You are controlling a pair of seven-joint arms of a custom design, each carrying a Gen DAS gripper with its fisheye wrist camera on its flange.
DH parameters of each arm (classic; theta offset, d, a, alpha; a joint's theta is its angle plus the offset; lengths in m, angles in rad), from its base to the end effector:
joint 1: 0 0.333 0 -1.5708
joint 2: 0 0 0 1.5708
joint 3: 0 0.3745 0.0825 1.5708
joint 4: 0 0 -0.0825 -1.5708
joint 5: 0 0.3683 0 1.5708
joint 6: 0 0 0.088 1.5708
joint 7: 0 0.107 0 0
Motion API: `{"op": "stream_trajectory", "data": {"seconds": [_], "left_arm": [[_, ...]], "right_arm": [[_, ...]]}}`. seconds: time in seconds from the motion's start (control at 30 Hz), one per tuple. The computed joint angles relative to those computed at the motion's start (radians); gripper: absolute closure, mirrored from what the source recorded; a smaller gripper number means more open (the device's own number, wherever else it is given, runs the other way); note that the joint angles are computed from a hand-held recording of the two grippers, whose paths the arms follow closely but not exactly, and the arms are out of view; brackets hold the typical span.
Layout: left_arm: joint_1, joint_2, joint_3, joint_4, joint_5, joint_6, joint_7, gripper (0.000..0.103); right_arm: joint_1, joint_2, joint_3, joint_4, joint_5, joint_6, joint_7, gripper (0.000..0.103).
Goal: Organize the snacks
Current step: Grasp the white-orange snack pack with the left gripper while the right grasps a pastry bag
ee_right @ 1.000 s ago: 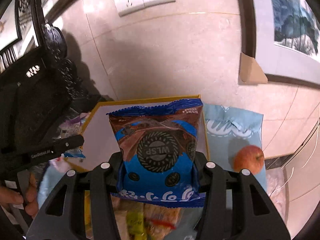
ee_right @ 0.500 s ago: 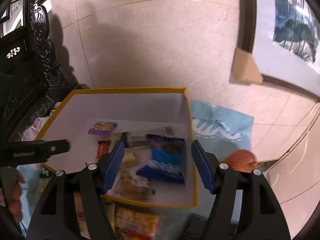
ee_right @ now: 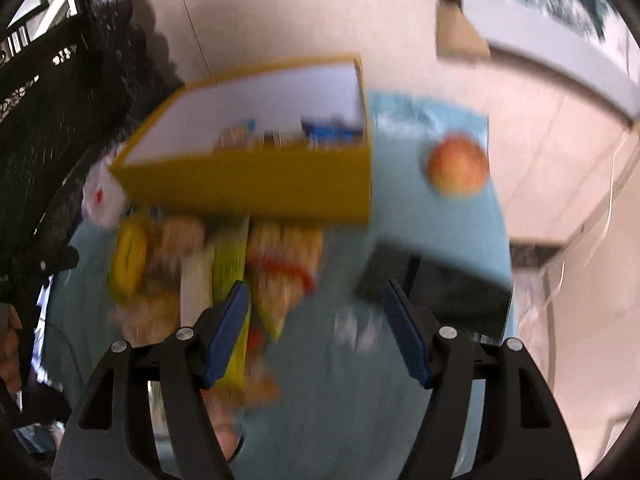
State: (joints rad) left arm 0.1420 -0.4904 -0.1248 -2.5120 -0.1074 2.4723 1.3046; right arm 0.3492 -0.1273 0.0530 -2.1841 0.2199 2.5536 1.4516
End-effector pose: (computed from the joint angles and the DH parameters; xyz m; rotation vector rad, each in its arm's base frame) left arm 0.3906 -0.0004 0.5564 -2.3274 1.6216 -0.5319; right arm 0.4854 0.2046 0.5634 -2.1799 1.4921 -0.2304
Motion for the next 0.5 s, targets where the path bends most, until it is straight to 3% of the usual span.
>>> {"op": "stream_trajectory", "data": {"seconds": [0.23,0.5], "left_arm": [[-0.085,-0.07,0.008,-0.105,-0.094,-0.092,0.061,0.007],[-0.125,-0.012,-0.035,-0.118,-0.129,-0.058,0.062,0.007]], "right_arm": [[0.024,-0.077,0.004,-0.097,0.002,-0.055,0.028,0.033],[0.041,-0.127,-0.007,-0.133,-0.013,-0.059,0.052,0.033]]}}
